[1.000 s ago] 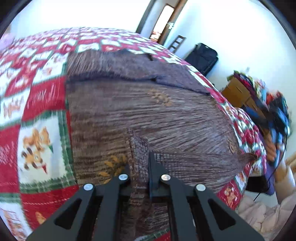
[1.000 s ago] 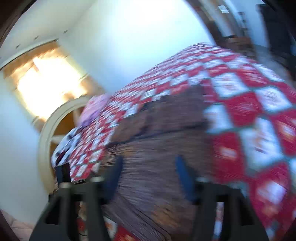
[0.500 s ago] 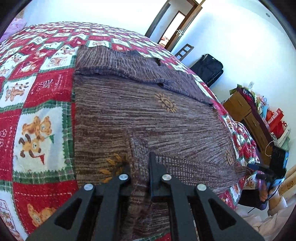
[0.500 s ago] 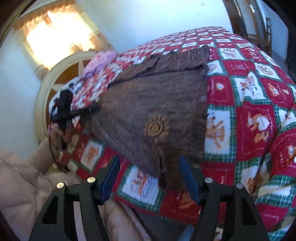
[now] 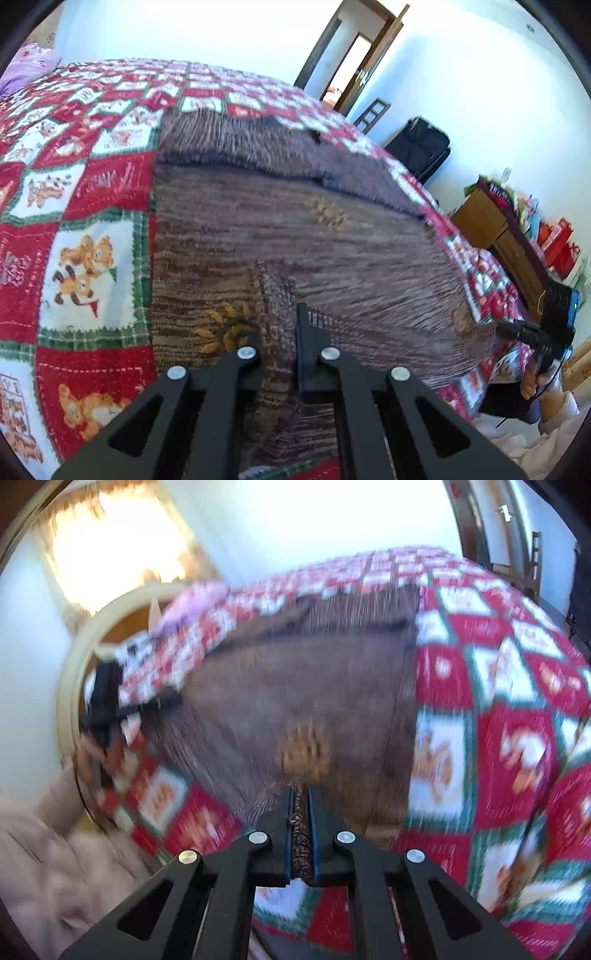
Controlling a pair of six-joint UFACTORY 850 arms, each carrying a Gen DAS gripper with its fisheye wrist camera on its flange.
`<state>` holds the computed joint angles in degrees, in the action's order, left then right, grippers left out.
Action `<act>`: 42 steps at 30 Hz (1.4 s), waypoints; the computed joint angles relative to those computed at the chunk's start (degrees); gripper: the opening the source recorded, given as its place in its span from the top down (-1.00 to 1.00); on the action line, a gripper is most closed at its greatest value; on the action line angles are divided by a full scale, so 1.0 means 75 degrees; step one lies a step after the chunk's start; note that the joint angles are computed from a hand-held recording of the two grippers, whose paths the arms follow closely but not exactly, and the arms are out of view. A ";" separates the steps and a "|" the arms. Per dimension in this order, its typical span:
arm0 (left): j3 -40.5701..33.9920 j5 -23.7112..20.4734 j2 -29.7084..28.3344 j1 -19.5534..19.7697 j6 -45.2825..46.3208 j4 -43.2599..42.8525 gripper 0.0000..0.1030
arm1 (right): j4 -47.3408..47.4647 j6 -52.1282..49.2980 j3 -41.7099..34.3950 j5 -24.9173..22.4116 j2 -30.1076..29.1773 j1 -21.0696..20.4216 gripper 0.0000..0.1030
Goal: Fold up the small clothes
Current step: 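Grasp the hem with the right gripper while the left gripper holds the hem, then lift the hem with both grippers and fold it toward the collar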
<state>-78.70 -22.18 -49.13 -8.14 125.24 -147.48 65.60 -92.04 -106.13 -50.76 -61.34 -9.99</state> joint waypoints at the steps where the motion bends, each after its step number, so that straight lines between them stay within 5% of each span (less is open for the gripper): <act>1: 0.0105 -0.0117 0.0089 -0.0001 0.0269 -0.0323 0.89 | 0.0236 -0.0038 -0.0041 0.0047 0.0050 -0.0003 0.86; 9: 0.0315 -0.0562 0.0360 0.0012 0.1625 -0.2111 0.89 | 0.1269 0.0321 -0.0987 0.0884 -0.0131 0.0257 0.93; 14: -0.0009 -0.0151 0.0032 -0.0043 0.1379 -0.1775 0.89 | 0.0617 0.1313 -0.1547 0.0413 -0.0505 0.0166 0.91; 15: -0.0035 -0.0149 -0.0037 -0.0036 0.1236 -0.1684 0.89 | 0.0344 0.1670 -0.1603 0.0339 -0.0539 0.0135 0.78; 18: 0.0042 -0.0207 -0.0101 -0.0005 0.0856 -0.1523 0.89 | 0.0073 0.2076 -0.1176 0.0523 -0.0423 -0.0013 -0.46; 23: 0.0010 0.0011 -0.0152 -0.0049 0.0806 -0.1498 0.89 | 0.0881 0.0848 0.0021 0.1160 0.0002 -0.0098 -0.51; 26: 0.0004 0.0027 -0.0150 -0.0055 0.0647 -0.1312 0.89 | 0.0359 0.1007 0.0021 0.1627 -0.0109 0.0109 -0.45; 30: 0.0026 0.0012 -0.0115 -0.0068 0.0405 -0.0852 0.70 | -0.0316 0.0971 0.0048 0.2204 -0.0163 0.0392 0.51; 34: -0.0032 -0.0105 -0.0150 -0.0091 0.0215 -0.0415 0.29 | -0.0131 0.0390 0.0403 0.2733 0.0022 0.0493 0.59; 35: -0.0029 -0.0151 -0.0154 -0.0095 0.0388 -0.0575 0.31 | -0.0040 0.0334 0.0436 0.2741 0.0046 0.0474 0.71; 37: 0.0005 -0.0297 -0.0157 -0.0088 0.0632 -0.0788 0.90 | 0.0230 0.0152 0.0525 0.2790 0.0110 0.0443 0.92; 42: 0.0292 -0.0593 0.0026 -0.0154 0.1430 -0.1514 0.91 | 0.1211 -0.0894 0.0938 0.2785 0.0512 0.0425 0.93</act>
<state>-76.50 -26.63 -48.93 -9.29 135.96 -158.84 74.68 -98.74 -99.10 -29.87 -57.49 -6.81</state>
